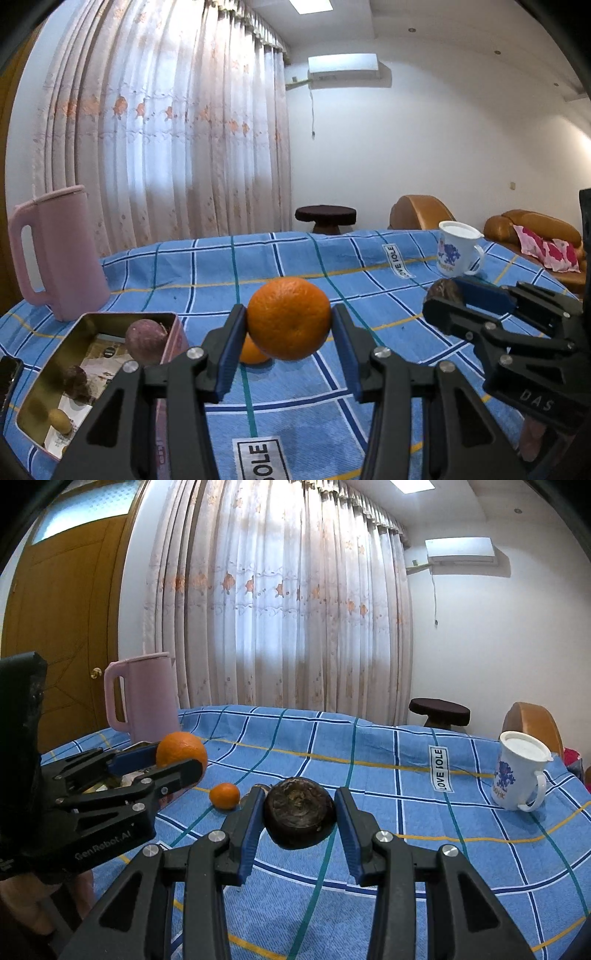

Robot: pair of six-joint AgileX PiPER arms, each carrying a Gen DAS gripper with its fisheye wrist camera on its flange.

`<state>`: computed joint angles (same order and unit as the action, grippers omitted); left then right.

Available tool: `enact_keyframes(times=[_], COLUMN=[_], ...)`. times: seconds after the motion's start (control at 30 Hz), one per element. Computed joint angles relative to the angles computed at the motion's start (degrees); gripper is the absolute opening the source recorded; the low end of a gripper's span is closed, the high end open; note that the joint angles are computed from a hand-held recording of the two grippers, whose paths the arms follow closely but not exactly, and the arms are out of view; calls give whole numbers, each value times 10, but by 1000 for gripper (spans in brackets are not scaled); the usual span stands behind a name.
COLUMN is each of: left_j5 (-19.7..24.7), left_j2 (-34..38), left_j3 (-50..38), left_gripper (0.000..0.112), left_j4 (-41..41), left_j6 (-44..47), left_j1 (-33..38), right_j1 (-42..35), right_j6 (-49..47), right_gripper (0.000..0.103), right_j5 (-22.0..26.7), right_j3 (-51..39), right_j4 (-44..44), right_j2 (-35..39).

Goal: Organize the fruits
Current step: 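Carry the orange and dark round fruit over the tin box and release them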

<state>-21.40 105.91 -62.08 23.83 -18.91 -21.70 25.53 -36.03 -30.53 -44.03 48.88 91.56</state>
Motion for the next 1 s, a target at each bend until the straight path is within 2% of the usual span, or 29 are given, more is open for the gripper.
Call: enact_keyframes(times=[0.27,0.4,0.5,0.7,1.0], left_j5=[-8,5,15,37,48], left_j2=[-4,-6,-6,-6,-21], left_j3=[7,4,0,-12,-25], left_gripper=[48,48,48,48,48], left_j4=[-17,0,16,108,246], left_j6=[15,2,-11,-108,-246], left_j1=[1,3,8,36,98], right_j1=[-1,-7,-7,-3,26], right_j6=[15,-8,-53,-131,-366], right_gripper=[41,41,41,41,41], right_j5=[-3,26,50,100,145], right_j3=[5,-10,-28,-73,-183], right_j4=[-19,-6,29,88,284], right_j2=[-2,4,8,6,39])
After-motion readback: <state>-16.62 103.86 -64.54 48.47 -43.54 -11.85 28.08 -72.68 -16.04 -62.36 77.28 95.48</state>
